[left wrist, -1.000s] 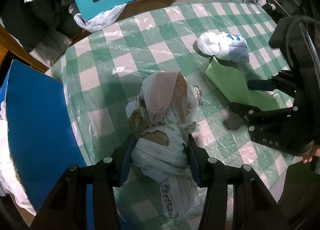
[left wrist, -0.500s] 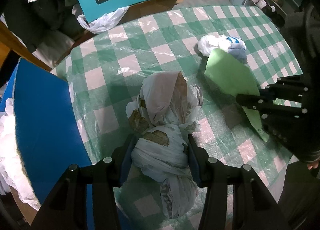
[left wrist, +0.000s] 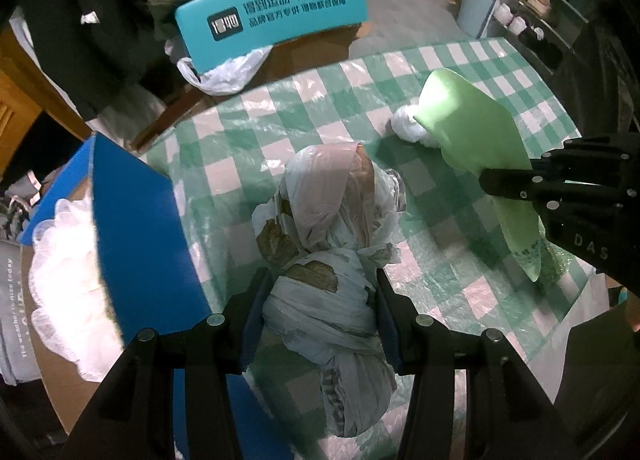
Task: Organize soft objects
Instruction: 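Carry the cloth bundle with left tool to the box while right tool carries the green sock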
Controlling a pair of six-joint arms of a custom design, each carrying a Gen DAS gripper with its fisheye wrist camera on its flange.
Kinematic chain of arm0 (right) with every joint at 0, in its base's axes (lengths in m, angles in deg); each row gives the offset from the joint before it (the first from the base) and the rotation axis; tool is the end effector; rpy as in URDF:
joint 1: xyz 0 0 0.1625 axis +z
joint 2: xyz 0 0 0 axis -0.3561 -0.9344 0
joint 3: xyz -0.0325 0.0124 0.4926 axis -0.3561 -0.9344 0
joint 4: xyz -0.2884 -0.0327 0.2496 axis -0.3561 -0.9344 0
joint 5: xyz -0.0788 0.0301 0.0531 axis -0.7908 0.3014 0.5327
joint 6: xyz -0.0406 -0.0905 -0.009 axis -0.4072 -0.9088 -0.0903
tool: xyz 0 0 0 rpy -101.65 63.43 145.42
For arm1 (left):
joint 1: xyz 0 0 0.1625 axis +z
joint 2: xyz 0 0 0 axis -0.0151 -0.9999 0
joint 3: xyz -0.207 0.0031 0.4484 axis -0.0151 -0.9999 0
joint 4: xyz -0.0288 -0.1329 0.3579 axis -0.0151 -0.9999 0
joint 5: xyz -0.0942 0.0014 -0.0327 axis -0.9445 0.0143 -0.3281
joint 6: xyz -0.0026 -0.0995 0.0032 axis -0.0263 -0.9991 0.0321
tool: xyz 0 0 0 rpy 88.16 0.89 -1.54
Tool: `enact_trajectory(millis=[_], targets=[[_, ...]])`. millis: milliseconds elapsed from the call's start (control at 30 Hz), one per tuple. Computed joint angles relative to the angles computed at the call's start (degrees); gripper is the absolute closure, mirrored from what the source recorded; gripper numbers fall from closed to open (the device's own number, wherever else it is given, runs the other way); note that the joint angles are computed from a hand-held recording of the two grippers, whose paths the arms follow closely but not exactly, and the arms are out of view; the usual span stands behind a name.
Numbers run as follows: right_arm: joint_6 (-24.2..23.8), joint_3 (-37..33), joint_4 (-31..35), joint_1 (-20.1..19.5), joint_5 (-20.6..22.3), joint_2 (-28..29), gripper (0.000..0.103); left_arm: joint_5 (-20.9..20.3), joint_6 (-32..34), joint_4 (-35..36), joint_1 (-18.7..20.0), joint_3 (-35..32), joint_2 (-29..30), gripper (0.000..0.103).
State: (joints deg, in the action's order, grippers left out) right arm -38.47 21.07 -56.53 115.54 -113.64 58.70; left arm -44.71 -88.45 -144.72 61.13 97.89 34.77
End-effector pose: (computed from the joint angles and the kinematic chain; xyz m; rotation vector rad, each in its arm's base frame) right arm 0.1521 -0.8327 0.1094 0.7720 -2.4844 0.0330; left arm -0.1984 -0.7636 0.0712 0.2904 2.3088 -0.2841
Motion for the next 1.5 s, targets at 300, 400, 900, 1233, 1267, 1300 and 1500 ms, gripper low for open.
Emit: enact_trajectory(millis=[300, 400, 900, 1233, 1267, 1300, 1500], targets=[[0.2, -0.1, -1.0, 1.6, 2.0, -0.7, 0.096, 3.4, 1.4, -3.7, -1.5, 3.0, -2.4, 0.053], [0.0, 0.0, -1.4, 2.1, 2.4, -1.0, 0.096, 5.5, 1.7, -4.3, -2.1, 4.0, -3.1, 0.053], [-1.7, 0.4, -1.8, 4.7, 6.8, -2.4, 0.096, 8.8, 4.1, -9.1, -3.7, 8.4, -7.1, 0.054], [-2.6, -0.9, -0.4, 6.8, 9.4, -1.4, 0.096, 10.6, 3.0, -10.5, -3.6, 11.5, -9.9, 0.054], [-2.7, -1.2, 0.0, 7.0, 9.7, -1.1, 0.096, 10.7, 3.0, -10.8, -3.6, 11.8, -10.2, 0.054], [-2.8, -1.5, 0.2, 7.3, 9.9, -0.9, 0.096, 10.9, 2.9, -11.1, -3.6, 12.3, -10.7, 0.054], [-2.8, -2.9, 1.2, 8.5, 11.0, 0.5, 0.096, 11.9, 2.0, -12.8, -3.5, 14.6, -13.1, 0.054]])
